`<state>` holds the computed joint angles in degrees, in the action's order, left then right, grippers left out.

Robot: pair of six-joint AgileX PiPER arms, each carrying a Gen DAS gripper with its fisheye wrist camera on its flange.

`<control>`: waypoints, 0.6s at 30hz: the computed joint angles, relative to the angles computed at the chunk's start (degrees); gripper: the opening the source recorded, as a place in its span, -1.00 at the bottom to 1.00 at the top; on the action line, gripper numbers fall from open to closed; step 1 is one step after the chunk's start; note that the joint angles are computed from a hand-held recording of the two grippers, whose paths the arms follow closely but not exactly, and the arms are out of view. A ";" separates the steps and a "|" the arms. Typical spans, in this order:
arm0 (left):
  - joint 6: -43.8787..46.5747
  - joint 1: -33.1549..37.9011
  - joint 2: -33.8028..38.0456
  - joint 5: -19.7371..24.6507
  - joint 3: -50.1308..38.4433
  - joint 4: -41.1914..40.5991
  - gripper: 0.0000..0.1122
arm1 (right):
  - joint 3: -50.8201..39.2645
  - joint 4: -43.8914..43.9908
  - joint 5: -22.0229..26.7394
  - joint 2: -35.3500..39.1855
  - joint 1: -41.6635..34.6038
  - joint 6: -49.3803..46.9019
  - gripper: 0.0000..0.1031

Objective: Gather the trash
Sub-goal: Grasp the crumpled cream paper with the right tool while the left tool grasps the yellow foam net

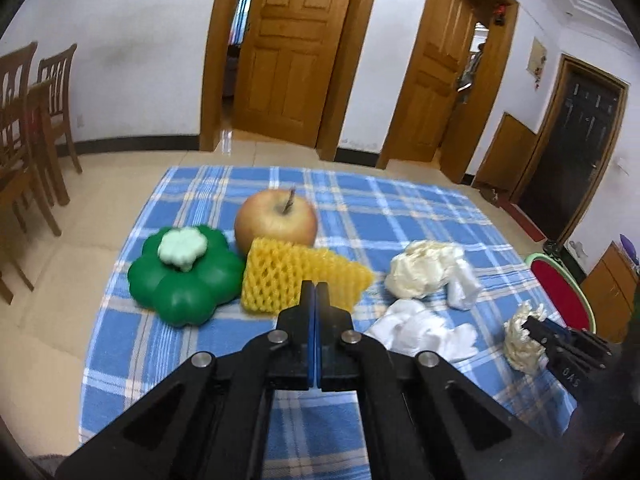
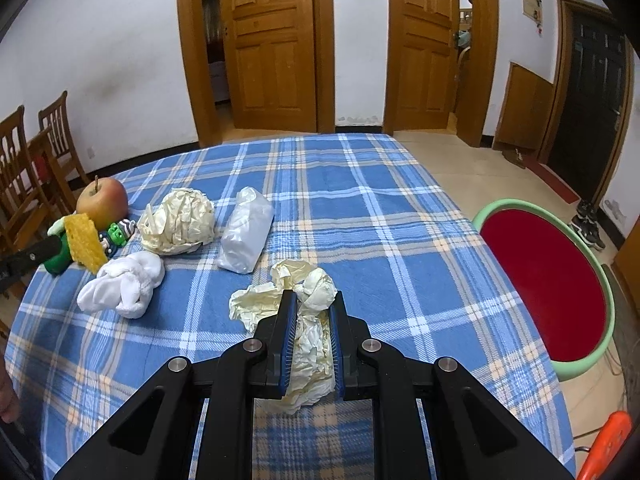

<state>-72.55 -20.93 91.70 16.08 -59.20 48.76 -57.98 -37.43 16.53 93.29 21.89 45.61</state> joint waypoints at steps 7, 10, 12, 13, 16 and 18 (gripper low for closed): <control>2.69 -1.42 4.13 6.24 -7.09 -4.95 0.37 | 0.43 -2.00 0.25 -0.06 0.36 2.49 -0.69; 6.22 -3.20 9.50 13.65 -13.58 -6.65 0.34 | 0.19 0.99 -0.15 0.29 -0.35 -0.28 -0.69; 7.75 -3.89 12.62 17.11 -17.00 -7.53 0.29 | -0.12 3.09 -0.41 0.49 -0.92 -2.37 -0.69; 8.20 -4.25 14.15 18.79 -18.73 -7.56 0.17 | -0.22 3.31 -0.43 0.55 -1.18 -2.64 -0.69; 10.52 -4.57 16.62 21.45 -21.62 -9.16 -0.87 | -0.24 3.16 -0.43 0.56 -1.60 -2.41 -0.69; 9.41 -5.27 15.10 20.18 -19.72 -8.11 -0.88 | -0.15 3.62 -0.38 0.30 -1.81 -2.88 -0.69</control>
<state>-63.13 -26.20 106.80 36.25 -78.92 40.65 -58.13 -33.81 16.15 93.59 20.09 42.73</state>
